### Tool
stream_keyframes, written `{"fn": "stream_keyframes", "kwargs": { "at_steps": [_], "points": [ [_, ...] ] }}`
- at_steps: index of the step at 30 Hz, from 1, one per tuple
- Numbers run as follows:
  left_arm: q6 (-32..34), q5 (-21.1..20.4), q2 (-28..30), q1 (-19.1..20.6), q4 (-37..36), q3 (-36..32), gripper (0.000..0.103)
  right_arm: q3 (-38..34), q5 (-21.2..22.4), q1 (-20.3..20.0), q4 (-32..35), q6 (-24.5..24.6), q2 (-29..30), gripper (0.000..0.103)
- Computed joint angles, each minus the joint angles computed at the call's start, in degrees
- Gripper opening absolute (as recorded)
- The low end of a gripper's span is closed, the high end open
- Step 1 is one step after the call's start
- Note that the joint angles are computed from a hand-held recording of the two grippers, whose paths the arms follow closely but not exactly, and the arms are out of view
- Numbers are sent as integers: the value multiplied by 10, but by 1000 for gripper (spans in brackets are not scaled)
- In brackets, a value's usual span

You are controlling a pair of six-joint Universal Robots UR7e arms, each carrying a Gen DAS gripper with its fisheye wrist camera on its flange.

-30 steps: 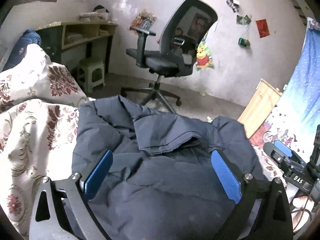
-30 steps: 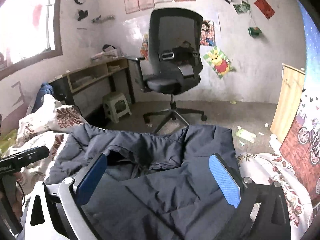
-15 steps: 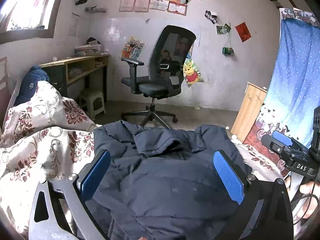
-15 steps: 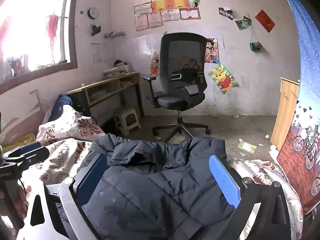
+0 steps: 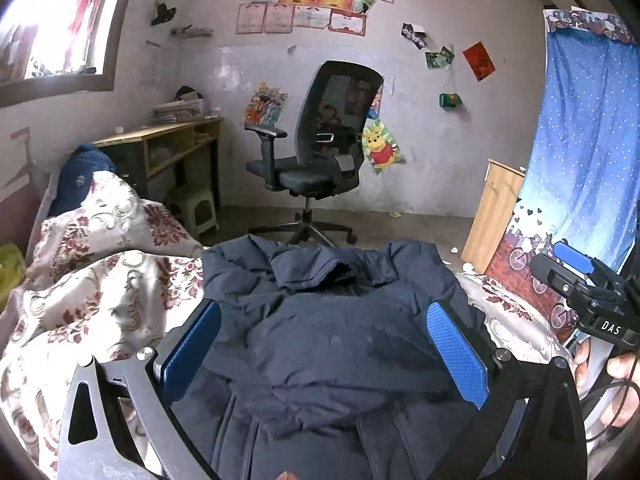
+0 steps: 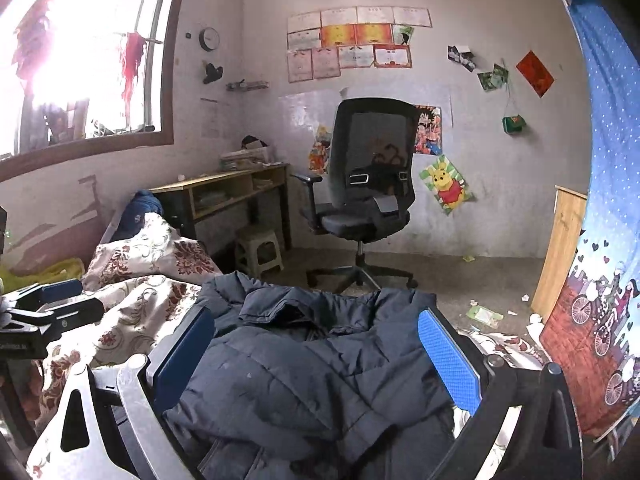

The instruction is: Fold large clothes

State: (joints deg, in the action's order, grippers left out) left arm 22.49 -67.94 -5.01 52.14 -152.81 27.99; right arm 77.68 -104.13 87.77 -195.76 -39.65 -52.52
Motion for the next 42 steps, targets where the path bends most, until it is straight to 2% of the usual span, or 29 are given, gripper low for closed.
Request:
{"fn": "stream_keyframes", "kwargs": {
  "at_steps": [6, 12, 19, 25, 35, 42],
  "points": [
    [11, 19, -81, -12, -88, 156, 102, 61, 13, 5, -40, -10, -28, 103],
    [6, 28, -133, -22, -146, 258, 102, 113, 23, 14, -58, -21, -54, 103],
    [0, 29, -190, -30, -231, 371, 102, 174, 10, 22, -79, -24, -81, 103],
    [15, 46, -218, -29, -251, 430, 102, 217, 7, 22, -102, -34, -91, 103],
    [-36, 31, -237, -20, -262, 481, 101, 278, 10, 12, -120, -48, -106, 103],
    [11, 65, -244, -22, -275, 518, 101, 328, 2, -9, -134, -91, -119, 103]
  ]
}}
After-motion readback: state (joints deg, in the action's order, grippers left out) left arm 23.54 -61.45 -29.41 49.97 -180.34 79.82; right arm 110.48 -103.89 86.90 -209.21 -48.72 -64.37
